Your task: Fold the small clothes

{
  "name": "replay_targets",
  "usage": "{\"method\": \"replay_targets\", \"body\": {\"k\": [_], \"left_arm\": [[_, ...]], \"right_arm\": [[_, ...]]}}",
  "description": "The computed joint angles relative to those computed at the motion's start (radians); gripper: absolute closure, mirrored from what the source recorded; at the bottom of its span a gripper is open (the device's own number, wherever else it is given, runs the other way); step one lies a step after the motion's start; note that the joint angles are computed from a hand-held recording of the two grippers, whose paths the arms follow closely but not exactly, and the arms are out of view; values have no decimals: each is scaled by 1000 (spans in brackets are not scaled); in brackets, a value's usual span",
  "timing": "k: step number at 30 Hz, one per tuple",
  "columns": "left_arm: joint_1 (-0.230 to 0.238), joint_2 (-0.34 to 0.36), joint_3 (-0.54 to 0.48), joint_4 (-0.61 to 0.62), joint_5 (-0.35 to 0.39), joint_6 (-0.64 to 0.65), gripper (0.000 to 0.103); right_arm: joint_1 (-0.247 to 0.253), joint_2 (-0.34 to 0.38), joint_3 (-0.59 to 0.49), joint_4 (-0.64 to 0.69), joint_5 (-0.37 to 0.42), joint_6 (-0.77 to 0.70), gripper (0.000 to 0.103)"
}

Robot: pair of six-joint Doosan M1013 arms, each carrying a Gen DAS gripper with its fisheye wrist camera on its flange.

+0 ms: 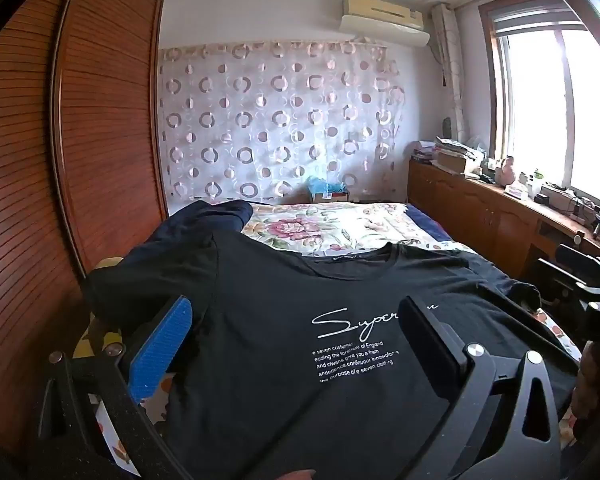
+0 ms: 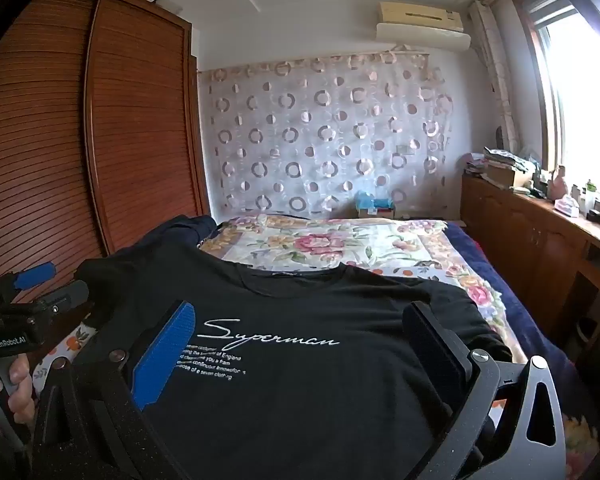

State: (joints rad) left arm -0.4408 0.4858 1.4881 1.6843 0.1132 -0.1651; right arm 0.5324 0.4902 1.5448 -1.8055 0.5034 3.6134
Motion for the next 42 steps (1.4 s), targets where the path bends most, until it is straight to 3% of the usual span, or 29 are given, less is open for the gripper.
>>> {"method": "replay_targets", "body": {"k": [8, 16, 19, 30, 37, 42], "left_arm": [[1, -2, 2, 12, -4, -13, 0], [2, -4, -4, -122, -6, 122, 0], [-5, -2, -1, -30, -2, 29, 0], [-6, 0, -7, -35, 0, 32, 0], [-12, 11, -30, -143, 5, 142, 0], [-6, -1, -5, 17, 1, -19, 0]], "right_arm": [[5, -2, -1, 37, -4, -32, 0], [-2, -2, -6, 49, -14, -43, 0], [-2, -2, -6, 50, -16, -43, 0], [-3, -3, 0, 41, -15, -33, 0], [-3, -3, 3, 35, -15, -26, 0], [-4, -1, 1, 35, -13, -27, 0]]}}
